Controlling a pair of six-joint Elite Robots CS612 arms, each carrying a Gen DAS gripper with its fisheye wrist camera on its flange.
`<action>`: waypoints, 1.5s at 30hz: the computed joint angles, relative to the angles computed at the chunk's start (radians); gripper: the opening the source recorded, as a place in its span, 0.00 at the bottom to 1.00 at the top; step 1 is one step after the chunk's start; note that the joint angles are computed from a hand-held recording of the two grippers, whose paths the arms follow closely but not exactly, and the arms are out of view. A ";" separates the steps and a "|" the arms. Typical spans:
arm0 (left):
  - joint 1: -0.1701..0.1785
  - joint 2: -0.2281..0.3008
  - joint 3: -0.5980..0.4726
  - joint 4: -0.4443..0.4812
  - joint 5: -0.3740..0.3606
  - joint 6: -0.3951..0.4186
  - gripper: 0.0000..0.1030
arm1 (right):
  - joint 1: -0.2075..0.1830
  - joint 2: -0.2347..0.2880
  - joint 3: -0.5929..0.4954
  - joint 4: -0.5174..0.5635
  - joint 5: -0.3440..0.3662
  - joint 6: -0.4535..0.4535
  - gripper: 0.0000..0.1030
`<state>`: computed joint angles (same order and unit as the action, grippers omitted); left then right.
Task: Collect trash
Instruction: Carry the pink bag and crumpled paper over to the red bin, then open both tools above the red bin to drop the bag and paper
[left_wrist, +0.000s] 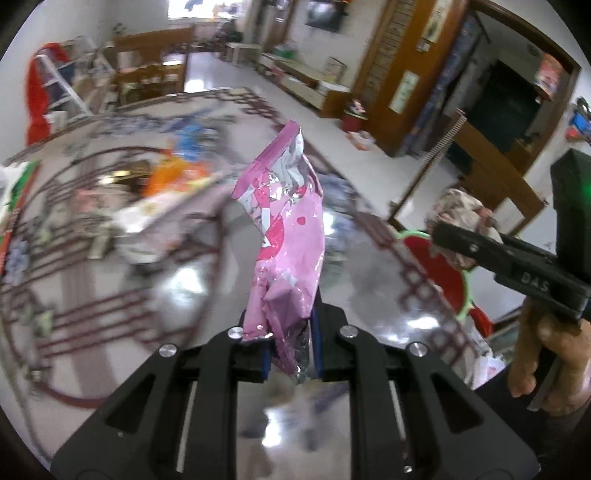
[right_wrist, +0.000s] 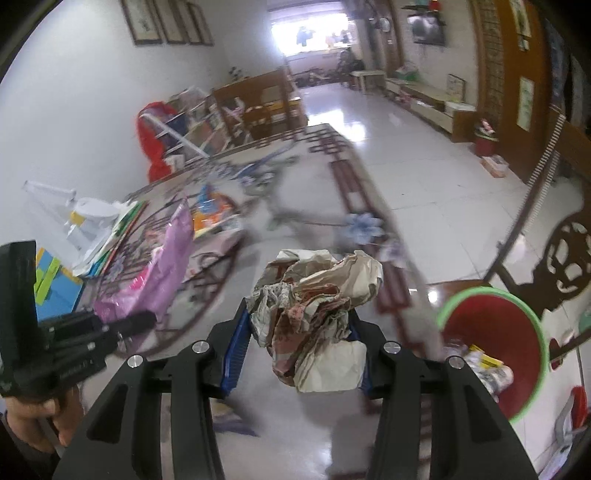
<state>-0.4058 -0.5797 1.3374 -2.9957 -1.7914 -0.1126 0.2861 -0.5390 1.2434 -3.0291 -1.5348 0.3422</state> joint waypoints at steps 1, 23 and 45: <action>-0.007 0.003 -0.005 0.003 -0.008 0.004 0.15 | -0.008 -0.010 0.023 -0.014 -0.005 0.010 0.44; -0.149 0.144 -0.307 0.275 -0.204 0.116 0.16 | -0.167 -0.130 0.306 -0.103 -0.097 0.131 0.44; -0.176 0.210 -0.420 0.433 -0.225 0.122 0.88 | -0.199 -0.097 0.274 -0.046 -0.054 0.142 0.86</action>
